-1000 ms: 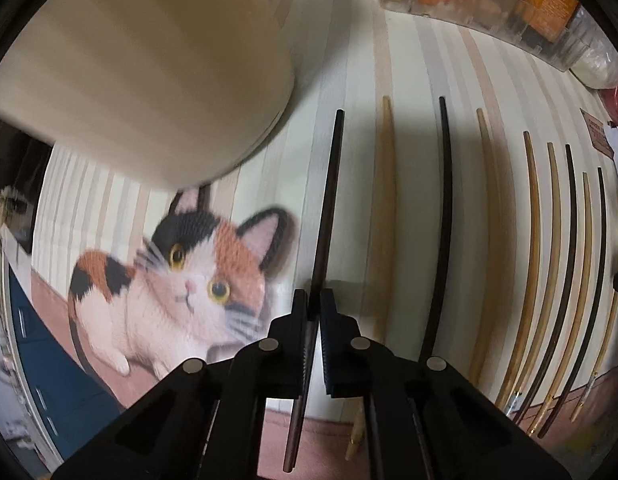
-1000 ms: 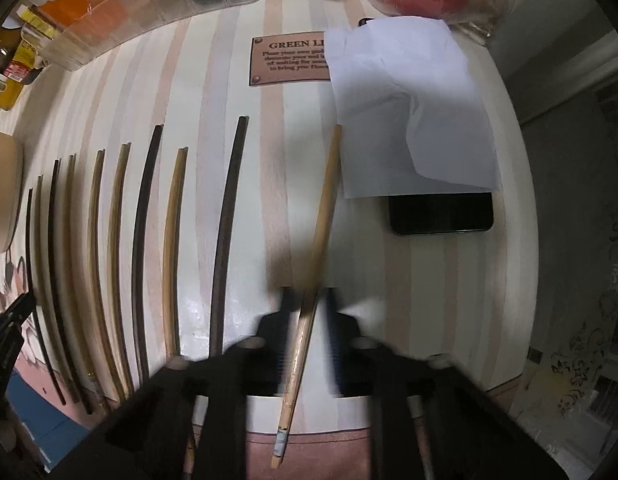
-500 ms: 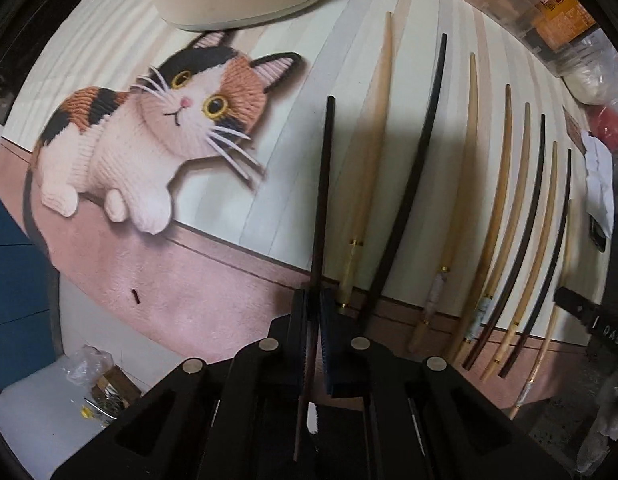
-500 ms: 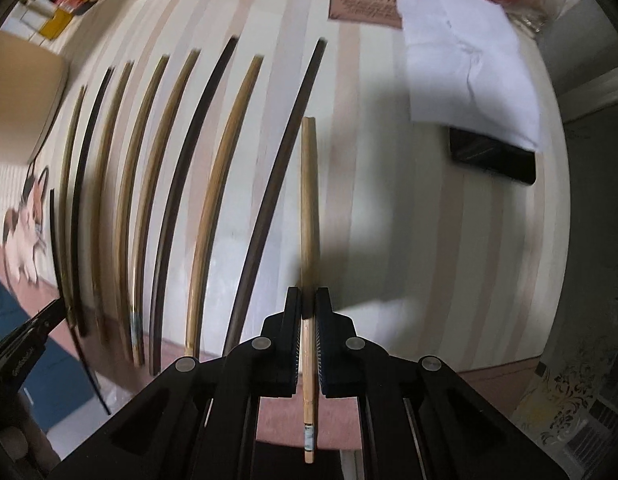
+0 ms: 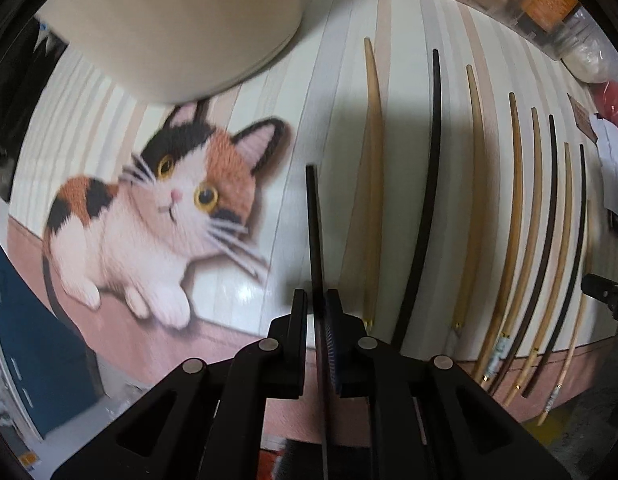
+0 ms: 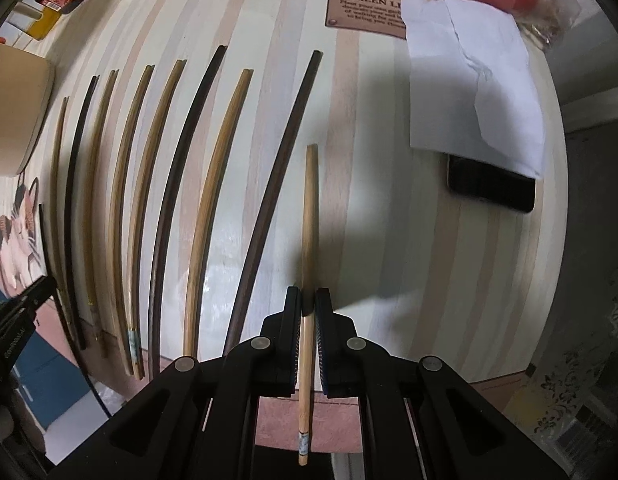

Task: Organize utensils
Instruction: 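Lift both chopsticks and carry them toward the beige holder with both tools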

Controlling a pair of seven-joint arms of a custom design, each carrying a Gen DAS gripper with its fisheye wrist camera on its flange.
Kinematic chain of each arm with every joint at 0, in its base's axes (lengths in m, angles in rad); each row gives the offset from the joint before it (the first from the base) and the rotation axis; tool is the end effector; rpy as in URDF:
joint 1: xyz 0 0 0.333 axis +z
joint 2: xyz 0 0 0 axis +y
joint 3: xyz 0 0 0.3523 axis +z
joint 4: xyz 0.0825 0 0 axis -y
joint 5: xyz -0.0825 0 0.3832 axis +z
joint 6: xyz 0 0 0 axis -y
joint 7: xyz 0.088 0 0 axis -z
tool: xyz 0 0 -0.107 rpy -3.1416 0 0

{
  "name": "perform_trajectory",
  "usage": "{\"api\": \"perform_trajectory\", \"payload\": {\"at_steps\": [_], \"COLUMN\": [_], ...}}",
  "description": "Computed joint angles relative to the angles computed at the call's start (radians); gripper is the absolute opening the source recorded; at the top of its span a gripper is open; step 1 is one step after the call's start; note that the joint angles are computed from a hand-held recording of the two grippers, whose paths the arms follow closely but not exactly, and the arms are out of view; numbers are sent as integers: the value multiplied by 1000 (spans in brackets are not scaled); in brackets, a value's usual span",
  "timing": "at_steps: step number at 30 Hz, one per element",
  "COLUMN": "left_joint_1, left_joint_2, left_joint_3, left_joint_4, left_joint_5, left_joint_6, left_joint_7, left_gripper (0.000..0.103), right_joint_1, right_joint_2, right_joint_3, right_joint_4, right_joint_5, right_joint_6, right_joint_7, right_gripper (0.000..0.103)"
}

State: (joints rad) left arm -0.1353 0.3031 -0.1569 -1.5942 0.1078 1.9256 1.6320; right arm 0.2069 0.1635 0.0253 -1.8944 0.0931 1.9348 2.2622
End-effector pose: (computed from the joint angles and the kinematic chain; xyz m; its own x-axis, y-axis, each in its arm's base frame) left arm 0.6413 -0.1722 0.4976 -0.3709 -0.9269 -0.0574 -0.9275 0.3729 -0.0281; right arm 0.5732 0.1414 0.4440 -0.4766 -0.8790 0.0128 -0.8681 0.4729 0.1507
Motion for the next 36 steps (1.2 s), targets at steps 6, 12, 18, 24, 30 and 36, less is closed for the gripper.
{"api": "perform_trajectory", "payload": {"at_steps": [6,12,18,24,30,36], "left_joint_1": [-24,7,37,51,64,79], "left_joint_2": [48,9,-148,-201,-199,-203], "left_joint_3": [2,1,4,4,8,12], "left_joint_4": [68,19,-146,-164,-84,-18], "left_joint_5": [37,0,-56,-113,-157,-210], "left_joint_6": [10,80,176,211,210,227], "left_joint_7": [-19,25,35,40,63,79], "left_gripper": [3,3,3,3,3,2], "right_joint_1": [43,26,26,24,-1,0], "right_joint_2": [27,-58,-150,-173,-188,-93], "right_joint_3": [-9,-14,-5,1,32,-19], "right_joint_4": [24,-94,-161,-113,-24,47], "right_joint_5": [-67,-59,-93,-142,-182,-196], "right_joint_6": [15,144,223,253,266,418], "right_joint_7": [69,98,123,131,134,72], "right_gripper": [7,7,7,6,6,6]}}
